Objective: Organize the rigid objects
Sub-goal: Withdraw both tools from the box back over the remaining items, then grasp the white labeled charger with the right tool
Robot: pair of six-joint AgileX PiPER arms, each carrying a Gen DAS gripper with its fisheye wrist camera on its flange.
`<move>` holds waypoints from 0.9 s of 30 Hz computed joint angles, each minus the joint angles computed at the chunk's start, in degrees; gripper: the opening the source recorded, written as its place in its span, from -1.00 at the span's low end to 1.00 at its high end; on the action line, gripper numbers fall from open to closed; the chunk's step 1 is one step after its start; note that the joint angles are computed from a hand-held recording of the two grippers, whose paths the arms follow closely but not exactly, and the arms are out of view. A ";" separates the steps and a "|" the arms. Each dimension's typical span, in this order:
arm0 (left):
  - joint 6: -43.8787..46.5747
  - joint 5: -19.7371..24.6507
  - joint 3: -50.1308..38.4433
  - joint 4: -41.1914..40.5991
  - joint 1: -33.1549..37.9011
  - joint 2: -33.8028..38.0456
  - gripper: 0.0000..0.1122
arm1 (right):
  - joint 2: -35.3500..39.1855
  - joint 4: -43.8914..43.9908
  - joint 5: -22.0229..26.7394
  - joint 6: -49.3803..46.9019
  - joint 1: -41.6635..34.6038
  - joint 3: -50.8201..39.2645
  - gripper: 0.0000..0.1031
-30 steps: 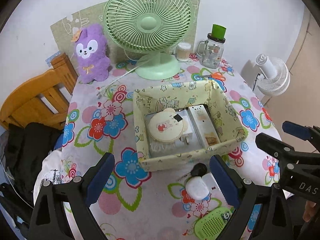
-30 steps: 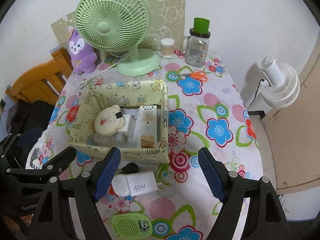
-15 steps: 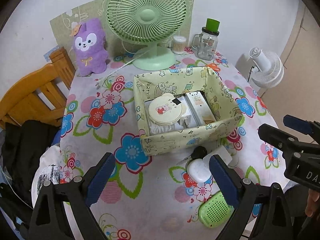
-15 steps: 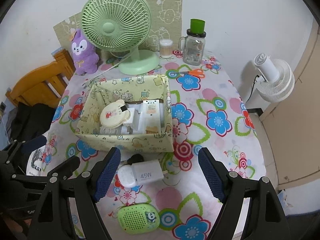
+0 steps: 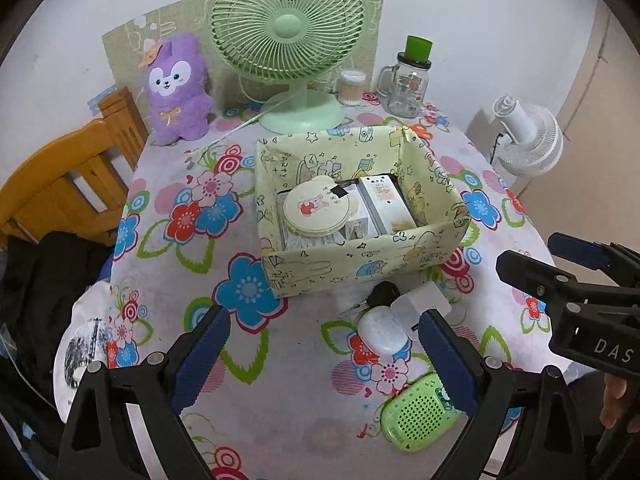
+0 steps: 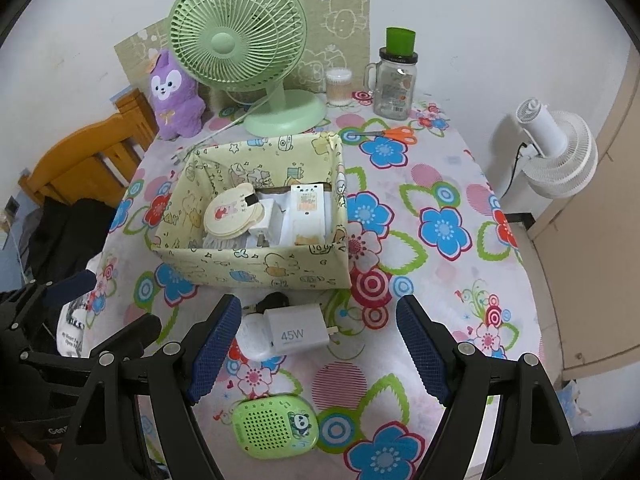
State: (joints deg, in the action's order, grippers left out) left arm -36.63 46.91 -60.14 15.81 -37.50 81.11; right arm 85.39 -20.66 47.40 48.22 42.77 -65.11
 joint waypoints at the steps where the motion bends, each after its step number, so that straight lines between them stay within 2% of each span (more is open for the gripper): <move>1: -2.01 0.23 0.19 0.86 -0.73 0.21 0.72 | -0.19 0.98 -1.03 -1.51 -0.68 0.64 0.59; 8: -11.49 1.98 1.11 3.85 -4.80 2.13 0.72 | -0.71 7.61 -5.53 -12.11 -4.21 3.93 0.59; 13: -16.61 1.59 2.93 5.00 -6.94 3.22 0.72 | 0.69 13.17 -8.26 -20.13 -6.59 5.83 0.59; 20: -19.67 -1.94 5.53 5.19 -7.22 6.44 0.72 | 4.35 17.15 -10.97 -26.89 -7.61 7.30 0.59; 27: -20.72 -3.59 5.83 5.02 -6.79 9.65 0.72 | 7.45 20.32 -13.72 -30.45 -9.15 7.90 0.59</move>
State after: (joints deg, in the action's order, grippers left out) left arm -57.35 43.31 -54.31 20.83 -44.29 90.76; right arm 92.85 -0.34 33.67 17.76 33.62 -57.21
